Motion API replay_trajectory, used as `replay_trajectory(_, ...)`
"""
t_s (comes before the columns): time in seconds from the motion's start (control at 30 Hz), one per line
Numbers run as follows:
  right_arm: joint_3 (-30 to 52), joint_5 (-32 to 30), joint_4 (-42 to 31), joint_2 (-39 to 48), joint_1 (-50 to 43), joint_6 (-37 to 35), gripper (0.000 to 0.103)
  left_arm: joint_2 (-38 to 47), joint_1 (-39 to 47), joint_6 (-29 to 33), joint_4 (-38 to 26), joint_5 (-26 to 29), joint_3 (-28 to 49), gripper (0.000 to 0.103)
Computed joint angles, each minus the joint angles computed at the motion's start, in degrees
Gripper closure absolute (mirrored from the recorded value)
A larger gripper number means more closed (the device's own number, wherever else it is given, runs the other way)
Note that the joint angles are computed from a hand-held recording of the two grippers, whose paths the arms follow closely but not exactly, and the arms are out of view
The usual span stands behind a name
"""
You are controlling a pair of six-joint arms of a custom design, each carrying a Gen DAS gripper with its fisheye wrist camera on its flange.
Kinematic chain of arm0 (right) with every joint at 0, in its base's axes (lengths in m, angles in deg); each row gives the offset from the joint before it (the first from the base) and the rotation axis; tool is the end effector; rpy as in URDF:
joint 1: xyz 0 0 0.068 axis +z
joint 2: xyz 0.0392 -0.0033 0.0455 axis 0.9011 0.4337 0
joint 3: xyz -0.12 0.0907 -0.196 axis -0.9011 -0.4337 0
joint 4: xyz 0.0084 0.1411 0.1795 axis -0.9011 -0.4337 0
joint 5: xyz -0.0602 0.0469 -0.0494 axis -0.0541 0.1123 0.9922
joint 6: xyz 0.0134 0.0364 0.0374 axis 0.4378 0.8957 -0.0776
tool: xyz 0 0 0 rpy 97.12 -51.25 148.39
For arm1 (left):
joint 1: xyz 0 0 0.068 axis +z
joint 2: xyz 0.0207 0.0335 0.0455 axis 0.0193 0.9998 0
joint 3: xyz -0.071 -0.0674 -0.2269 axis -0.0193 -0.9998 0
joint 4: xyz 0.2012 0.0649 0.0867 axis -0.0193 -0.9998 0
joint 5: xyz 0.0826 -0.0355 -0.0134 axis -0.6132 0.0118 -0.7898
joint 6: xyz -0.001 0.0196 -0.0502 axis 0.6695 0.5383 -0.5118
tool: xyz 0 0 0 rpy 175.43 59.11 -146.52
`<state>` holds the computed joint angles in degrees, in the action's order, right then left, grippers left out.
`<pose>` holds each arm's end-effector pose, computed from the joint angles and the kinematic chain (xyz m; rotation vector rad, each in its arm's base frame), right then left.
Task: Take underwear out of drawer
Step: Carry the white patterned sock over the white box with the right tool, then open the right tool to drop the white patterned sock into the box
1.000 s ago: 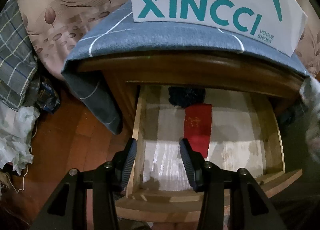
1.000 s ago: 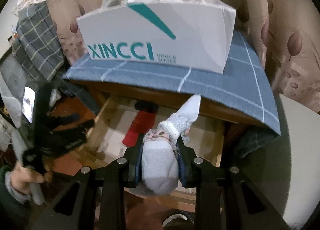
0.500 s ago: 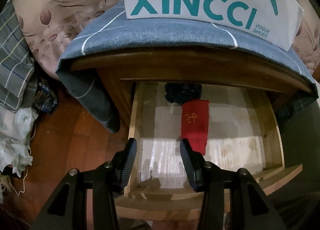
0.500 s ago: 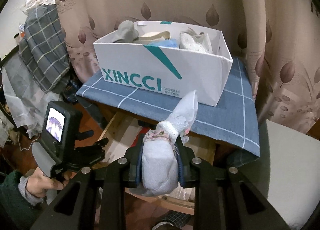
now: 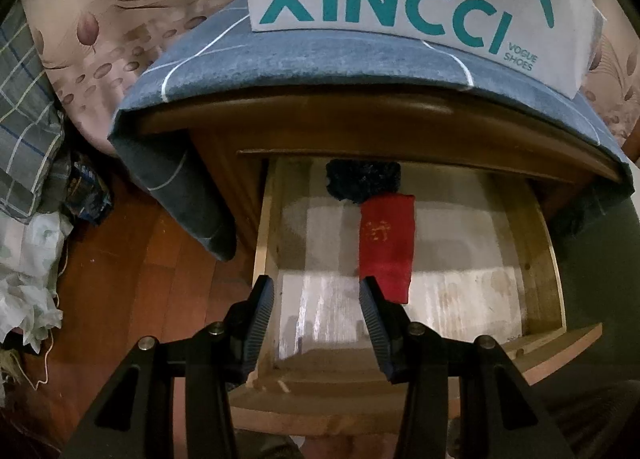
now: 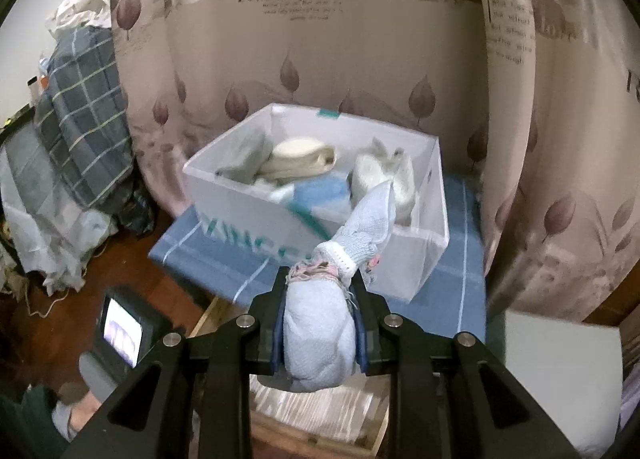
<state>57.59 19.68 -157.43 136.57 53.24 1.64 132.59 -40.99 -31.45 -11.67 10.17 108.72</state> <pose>0.2028 -0.0205 0.4244 -0.6367 2.1974 0.3002 0.1197 -0.0892 0.2145 -0.3056 2.6324 0.0891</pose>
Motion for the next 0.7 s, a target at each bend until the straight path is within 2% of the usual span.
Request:
replay_trajectory(0.27, 20.27, 8.32, -0.21, 15.07, 7.49, 7.40, 0.078, -1.02, 1.34, -0.02, -0.02, 1.05, -0.42, 0.057)
replay_trajectory(0.33, 28.16, 10.64, -2.52, 20.96, 9.39, 8.13, 0.078, -1.07, 1.47, 0.12, -0.10, 1.06, -0.43, 0.057)
replay_trajectory(0.43, 34.39, 14.42, -3.63, 26.70, 11.75, 8.81, 0.078, -1.11, 2.34, 0.63, 0.24, 1.63, -0.50, 0.057)
replay_trajectory(0.57, 36.41, 18.38, -2.92, 31.74, 13.78, 10.37, 0.078, -1.11, 3.10, 0.89, 0.15, 2.17, -0.48, 0.057)
replay_trajectory(0.7, 27.66, 20.48, 3.98, 31.02, 14.77, 12.22, 0.077, -1.14, 4.16, 1.61, 0.48, 2.96, -0.60, 0.057)
